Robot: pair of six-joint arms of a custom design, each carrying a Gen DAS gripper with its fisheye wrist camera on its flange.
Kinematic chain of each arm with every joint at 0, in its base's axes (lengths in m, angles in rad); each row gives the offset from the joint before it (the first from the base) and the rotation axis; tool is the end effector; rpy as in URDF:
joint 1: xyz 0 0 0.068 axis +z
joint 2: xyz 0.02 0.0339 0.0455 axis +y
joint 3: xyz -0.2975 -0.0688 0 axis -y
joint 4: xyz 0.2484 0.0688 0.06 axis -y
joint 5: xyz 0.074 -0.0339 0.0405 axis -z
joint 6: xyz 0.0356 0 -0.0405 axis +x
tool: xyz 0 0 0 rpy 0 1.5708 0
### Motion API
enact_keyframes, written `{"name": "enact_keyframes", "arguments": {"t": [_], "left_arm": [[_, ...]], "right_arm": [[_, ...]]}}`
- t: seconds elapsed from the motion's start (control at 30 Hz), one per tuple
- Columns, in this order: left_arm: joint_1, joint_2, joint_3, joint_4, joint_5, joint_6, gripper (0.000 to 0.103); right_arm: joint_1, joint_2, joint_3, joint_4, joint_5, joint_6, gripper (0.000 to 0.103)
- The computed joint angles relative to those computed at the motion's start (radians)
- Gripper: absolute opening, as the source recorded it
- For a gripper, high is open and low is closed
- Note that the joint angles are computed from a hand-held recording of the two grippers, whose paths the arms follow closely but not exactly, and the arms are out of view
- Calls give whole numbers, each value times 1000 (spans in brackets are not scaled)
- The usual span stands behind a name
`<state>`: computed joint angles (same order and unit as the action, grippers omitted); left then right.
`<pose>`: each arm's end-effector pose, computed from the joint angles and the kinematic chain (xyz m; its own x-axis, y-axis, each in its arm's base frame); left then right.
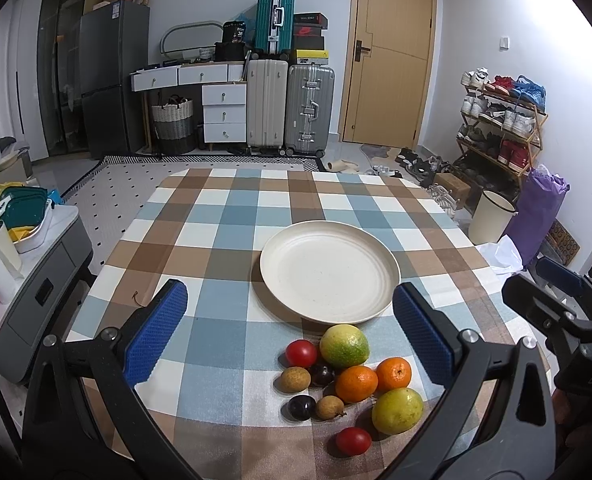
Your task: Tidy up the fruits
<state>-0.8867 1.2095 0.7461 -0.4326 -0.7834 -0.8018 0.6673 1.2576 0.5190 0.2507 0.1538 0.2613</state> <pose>0.1622 -0.1592 0.2570 -0.5375 -0.1465 -0.8304 -0.1665 0.9838 -0.0657 0.1988 0.1497 0.2225 -0.4863 -0.0581 -0.8719 -0.3930 0.9057 0.1588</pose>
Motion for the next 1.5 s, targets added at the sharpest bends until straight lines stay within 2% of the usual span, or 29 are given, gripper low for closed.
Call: {"name": "enact_keyframes", "arguments": {"t": [0.3,0.47,0.83,1.5], "left_arm": [[-3,-1,-4,1,-1,-3,103],[-4,0,-4,0,0,-4,103],[8,5,-37,30,31,-7,103],[78,1,-123,124,100,32,103]], "right_arm": [[0,3,-2,4,-4,-4,103],[-21,4,-14,24,-82,-1,103],[12,14,-44,37,-108,-3,103],[41,264,-127,210,-186,55,102]]}}
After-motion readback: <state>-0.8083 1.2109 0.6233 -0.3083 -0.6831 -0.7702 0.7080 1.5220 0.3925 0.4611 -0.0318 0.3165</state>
